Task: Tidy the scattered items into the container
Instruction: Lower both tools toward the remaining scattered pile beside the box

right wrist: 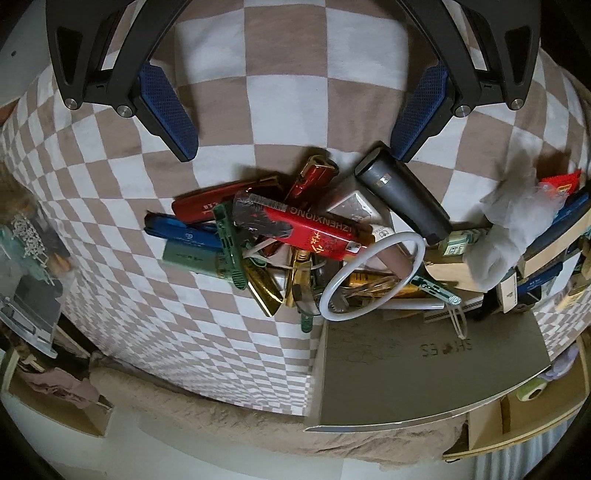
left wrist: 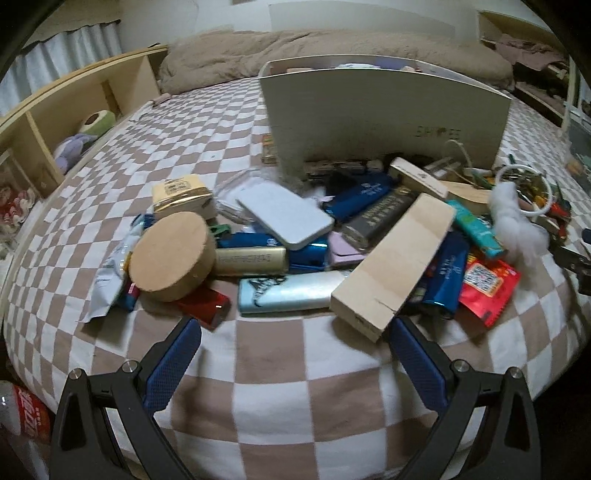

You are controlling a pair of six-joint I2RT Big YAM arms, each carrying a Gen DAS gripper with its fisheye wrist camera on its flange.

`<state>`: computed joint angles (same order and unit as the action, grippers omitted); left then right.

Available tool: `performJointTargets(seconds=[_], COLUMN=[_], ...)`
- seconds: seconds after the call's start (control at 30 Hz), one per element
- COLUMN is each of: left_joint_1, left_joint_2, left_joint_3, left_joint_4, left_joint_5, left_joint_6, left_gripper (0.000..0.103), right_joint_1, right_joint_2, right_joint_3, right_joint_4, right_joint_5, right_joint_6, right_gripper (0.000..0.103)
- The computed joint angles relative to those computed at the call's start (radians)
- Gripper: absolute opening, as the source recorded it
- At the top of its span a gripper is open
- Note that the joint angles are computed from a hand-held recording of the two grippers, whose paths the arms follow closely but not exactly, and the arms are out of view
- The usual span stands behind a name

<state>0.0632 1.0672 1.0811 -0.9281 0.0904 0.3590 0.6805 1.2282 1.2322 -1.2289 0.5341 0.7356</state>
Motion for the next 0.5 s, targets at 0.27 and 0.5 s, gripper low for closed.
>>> performJointTargets(seconds=[0.27,0.5], left_joint_1=[0.034,0.037], left_joint_2=[0.049,0.087], left_joint_3=[0.038,0.068], left_joint_4=[-0.005,0.004], left_joint_5=[-0.02,-0.056], left_joint_6=[-0.058,-0.113], left_gripper=[0.103,0.103], right_joint_1=[-0.01,-0.03], right_joint_2=[-0.007,-0.02], right_joint_3=[0.0,-0.01], right_joint_4=[-0.002,0.003], right_joint_5=[-0.03,-0.05], right_joint_6=[-0.011,-0.017], right_gripper=[0.103,0.103])
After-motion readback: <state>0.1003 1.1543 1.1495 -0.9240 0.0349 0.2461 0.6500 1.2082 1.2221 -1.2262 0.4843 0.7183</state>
